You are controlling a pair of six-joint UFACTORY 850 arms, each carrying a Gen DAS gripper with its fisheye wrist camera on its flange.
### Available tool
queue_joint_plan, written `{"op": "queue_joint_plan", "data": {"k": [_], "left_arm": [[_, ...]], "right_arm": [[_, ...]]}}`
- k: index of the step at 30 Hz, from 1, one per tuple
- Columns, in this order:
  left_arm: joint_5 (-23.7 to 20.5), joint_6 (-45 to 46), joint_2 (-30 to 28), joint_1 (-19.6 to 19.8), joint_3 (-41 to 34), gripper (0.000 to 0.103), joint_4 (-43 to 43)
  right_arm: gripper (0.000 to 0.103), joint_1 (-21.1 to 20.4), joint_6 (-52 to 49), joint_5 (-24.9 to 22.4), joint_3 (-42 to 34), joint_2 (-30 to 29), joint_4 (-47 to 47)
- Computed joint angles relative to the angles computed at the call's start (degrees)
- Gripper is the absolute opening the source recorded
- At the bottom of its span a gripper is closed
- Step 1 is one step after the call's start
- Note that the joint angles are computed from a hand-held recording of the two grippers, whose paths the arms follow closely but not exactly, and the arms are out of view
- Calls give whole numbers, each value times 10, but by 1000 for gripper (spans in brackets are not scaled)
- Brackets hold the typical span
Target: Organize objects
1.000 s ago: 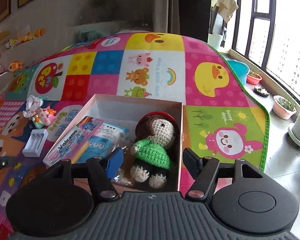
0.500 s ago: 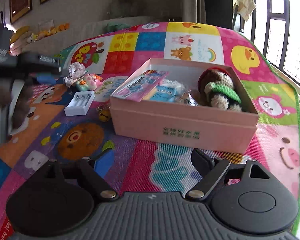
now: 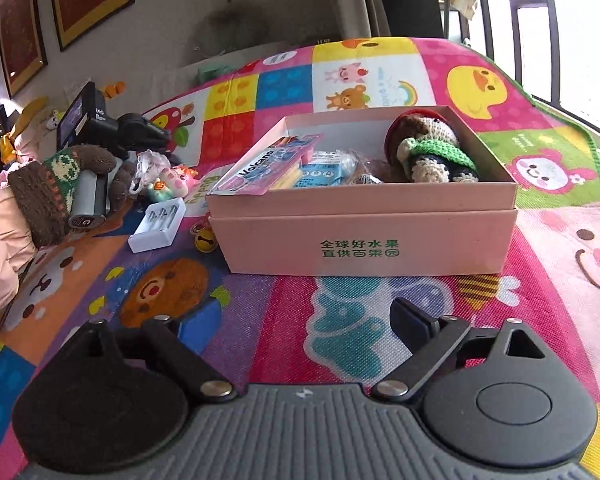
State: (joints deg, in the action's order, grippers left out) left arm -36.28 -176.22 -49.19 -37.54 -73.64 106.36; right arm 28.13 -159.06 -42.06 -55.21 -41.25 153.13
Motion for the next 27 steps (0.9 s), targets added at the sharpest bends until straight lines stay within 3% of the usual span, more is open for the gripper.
{"op": "queue_joint_plan", "data": {"k": [4, 8, 11, 12, 16, 19, 21, 27], "left_arm": [[36, 19, -4, -39, -7, 36, 60], [37, 96, 2, -80, -5, 36, 2], [51, 42, 29, -99, 39, 36, 52], [33, 47, 41, -111, 54, 36, 31], [-128, 144, 57, -177, 71, 36, -140], [-184, 102, 84, -206, 106, 36, -149], [-180, 90, 102, -219, 127, 36, -125], [-96, 112, 99, -236, 114, 36, -48]], "right_arm": [[92, 0, -1, -3, 2, 1, 3], [95, -2, 1, -7, 3, 1, 4], [96, -4, 4, -9, 2, 1, 2], [97, -4, 6, -10, 2, 1, 1], [100, -6, 14, -13, 1, 0, 0], [100, -6, 14, -10, 0, -1, 2], [100, -5, 11, -8, -1, -1, 6], [100, -13, 16, -33, 7, 3, 26]]}}
